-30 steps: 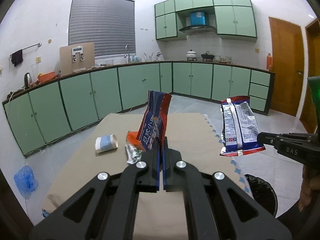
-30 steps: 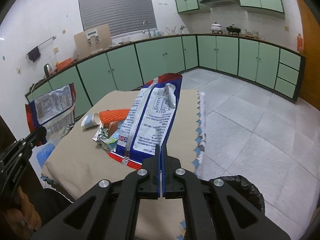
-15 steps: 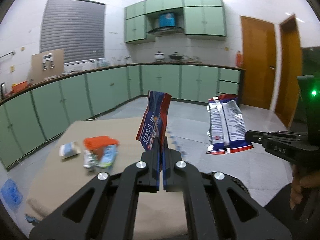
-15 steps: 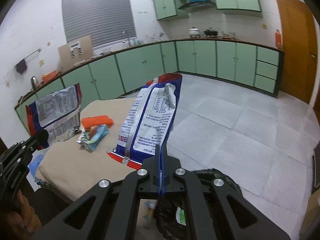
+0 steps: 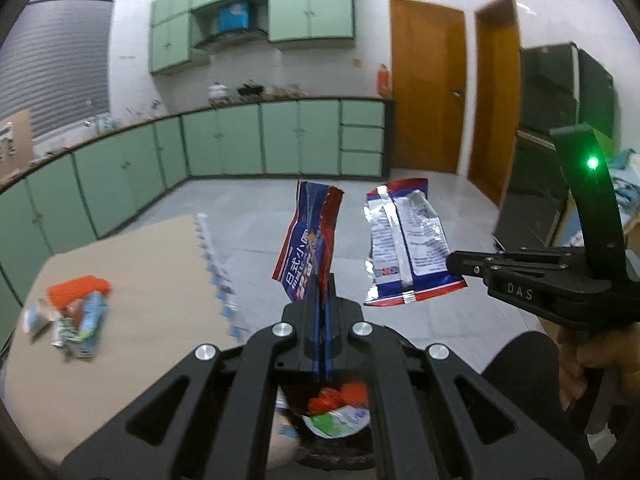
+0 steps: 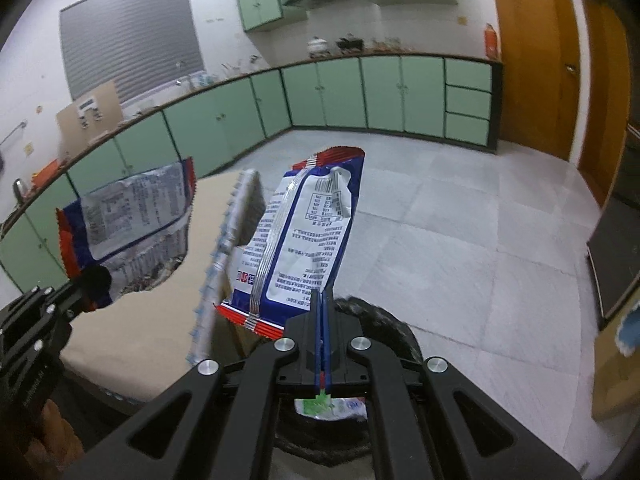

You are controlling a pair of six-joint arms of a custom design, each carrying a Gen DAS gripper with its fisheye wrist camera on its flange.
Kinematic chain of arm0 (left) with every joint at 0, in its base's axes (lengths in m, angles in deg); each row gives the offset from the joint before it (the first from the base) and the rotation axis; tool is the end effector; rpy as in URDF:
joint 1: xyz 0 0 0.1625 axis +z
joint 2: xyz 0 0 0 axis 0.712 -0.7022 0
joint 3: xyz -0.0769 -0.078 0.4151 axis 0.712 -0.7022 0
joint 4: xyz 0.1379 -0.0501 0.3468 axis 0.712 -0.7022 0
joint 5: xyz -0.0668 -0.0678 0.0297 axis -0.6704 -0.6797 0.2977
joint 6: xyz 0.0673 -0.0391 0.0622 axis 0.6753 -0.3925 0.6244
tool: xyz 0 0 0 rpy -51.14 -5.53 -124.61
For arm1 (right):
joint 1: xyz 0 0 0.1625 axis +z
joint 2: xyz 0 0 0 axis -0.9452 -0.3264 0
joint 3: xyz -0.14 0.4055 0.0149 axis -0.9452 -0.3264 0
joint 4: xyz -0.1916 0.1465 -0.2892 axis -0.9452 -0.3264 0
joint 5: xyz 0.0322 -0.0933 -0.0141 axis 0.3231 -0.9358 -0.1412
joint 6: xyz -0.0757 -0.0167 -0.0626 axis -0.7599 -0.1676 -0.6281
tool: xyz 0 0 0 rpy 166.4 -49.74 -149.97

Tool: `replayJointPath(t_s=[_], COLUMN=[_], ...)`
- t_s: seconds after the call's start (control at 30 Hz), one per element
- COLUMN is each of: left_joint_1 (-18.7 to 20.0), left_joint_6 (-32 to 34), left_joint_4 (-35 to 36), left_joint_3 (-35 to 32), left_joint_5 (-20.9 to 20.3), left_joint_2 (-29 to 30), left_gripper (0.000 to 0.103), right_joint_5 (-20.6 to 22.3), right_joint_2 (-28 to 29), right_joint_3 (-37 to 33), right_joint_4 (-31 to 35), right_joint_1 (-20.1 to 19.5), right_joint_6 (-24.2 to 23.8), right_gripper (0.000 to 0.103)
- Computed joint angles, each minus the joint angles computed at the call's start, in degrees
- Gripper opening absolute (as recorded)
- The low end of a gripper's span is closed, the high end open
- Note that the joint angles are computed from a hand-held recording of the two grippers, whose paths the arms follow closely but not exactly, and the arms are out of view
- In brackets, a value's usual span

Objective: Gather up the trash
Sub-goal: 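Carry both snack bags over the bin and open both tools to drop them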

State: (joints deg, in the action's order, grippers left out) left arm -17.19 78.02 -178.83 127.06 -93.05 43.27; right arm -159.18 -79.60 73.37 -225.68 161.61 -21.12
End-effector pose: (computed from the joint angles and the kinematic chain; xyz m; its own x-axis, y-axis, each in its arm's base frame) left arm -0.4428 -0.4582 0.0306 -0.5615 0.5940 -0.5761 0.8274 0.3915 -0.4027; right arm 0.0886 -0.4177 0.3646 -0.8074 0.2034 0.5539 -0.3313 0.6204 -0.7109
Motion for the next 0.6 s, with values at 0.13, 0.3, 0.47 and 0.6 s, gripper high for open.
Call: replayJointPath(t_s=[0.13,0.3,0.47,0.6], left_joint_1=[1.6,4.1,6.2,7.6], left_joint_6=[-0.3,-1.4,-1.0,-1.9], left_joint_4=[3.0,6.3,8.9,12.1], left_joint_3=[-2.3,-4.5,-6.8,-9.4], left_joint_5=[-2.8,-4.8,-5.9,-7.0], left_joint_2=[3.2,5.9,8.1,9.7], left_gripper=[0.000,0.000,0.001,0.001], right_joint_5=[0.7,1.1,1.8,2.7], right_joint_2=[-0.9,-0.3,0.9,2.6], right_joint_3=[1.0,1.2,0.1,-1.7], right_joint_4=[1.4,3.0,6.4,9.6], right_joint_1=[-3.3,-6.2,-8.9,-11.1], right_joint_6=[0.7,1.6,3.3,3.9], right_gripper=[0.001,0.001,0.001,0.001])
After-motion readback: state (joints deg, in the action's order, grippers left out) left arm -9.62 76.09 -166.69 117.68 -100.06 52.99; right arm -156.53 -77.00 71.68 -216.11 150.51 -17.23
